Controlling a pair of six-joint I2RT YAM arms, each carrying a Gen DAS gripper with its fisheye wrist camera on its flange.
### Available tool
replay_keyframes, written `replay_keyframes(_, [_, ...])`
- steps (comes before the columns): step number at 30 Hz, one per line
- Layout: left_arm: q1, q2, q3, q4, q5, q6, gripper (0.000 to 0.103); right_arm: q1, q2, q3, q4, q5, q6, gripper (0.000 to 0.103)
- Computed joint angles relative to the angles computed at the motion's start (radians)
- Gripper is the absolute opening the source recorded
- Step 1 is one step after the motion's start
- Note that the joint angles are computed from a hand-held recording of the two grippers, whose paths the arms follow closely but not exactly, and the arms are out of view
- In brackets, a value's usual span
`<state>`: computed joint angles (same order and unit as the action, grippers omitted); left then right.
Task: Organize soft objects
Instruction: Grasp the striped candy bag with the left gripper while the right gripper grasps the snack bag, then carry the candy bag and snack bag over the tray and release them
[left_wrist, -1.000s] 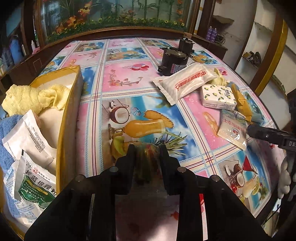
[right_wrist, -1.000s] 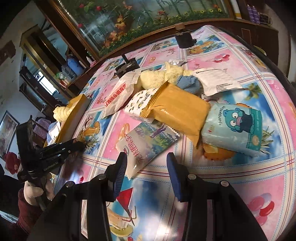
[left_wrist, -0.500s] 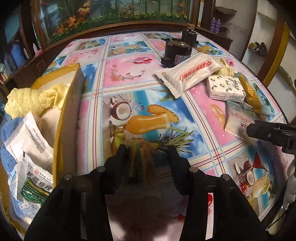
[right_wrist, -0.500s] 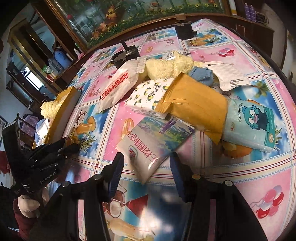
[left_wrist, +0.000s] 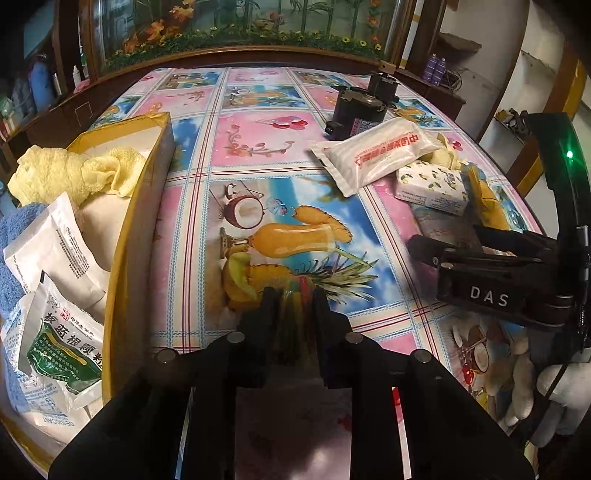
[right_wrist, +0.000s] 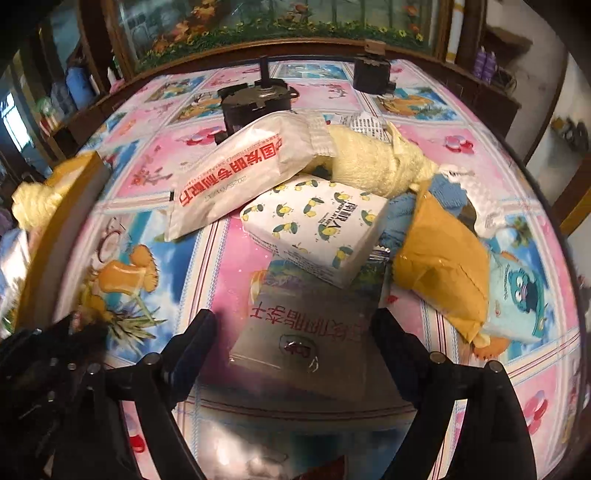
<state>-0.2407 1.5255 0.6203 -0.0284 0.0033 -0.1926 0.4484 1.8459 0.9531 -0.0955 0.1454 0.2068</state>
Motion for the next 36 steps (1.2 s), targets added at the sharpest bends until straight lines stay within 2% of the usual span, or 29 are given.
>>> replay_keyframes(2, [0.000, -0.024, -0.023, 0.012, 0.019, 0.002, 0.016, -0.013, -0.028, -0.029, 0.012, -0.025, -0.017, 0.063])
replay_keyframes(4, [0.010, -0.063, -0.048, 0.013, 0.046, -0.004, 0.016, -0.040, -0.069, -0.075, 0.034, -0.093, -0.029, 0.059])
replay_keyframes(8, [0.031, -0.197, -0.099, -0.016, 0.084, -0.008, 0.016, -0.093, -0.165, -0.181, 0.050, -0.223, -0.035, 0.057])
replay_keyframes(12, [0.093, -0.366, -0.139, -0.092, 0.141, -0.007, 0.016, -0.137, -0.270, -0.259, 0.025, -0.334, -0.029, 0.057])
replay_keyframes(16, [0.261, -0.552, -0.165, -0.220, 0.247, 0.043, 0.016, -0.111, -0.367, -0.302, 0.024, -0.407, -0.017, 0.057])
replay_keyframes(20, [0.522, -0.645, -0.148, -0.333, 0.347, 0.148, 0.016, -0.028, -0.426, -0.308, 0.056, -0.454, -0.018, 0.057])
replay_keyframes(23, [0.685, -0.598, -0.123, -0.342, 0.383, 0.213, 0.016, 0.063, -0.392, -0.246, 0.051, -0.453, -0.011, 0.057])
replay_keyframes(26, [0.759, -0.523, -0.117, -0.298, 0.361, 0.247, 0.016, 0.145, -0.327, -0.168, 0.040, -0.455, 0.000, 0.057])
replay_keyframes(30, [0.773, -0.395, -0.114, -0.209, 0.294, 0.258, 0.016, 0.248, -0.236, -0.056, 0.036, -0.421, -0.007, 0.057])
replay_keyframes(36, [0.813, -0.287, -0.102, -0.132, 0.223, 0.259, 0.016, 0.335, -0.044, 0.188, -0.021, -0.363, -0.031, 0.058])
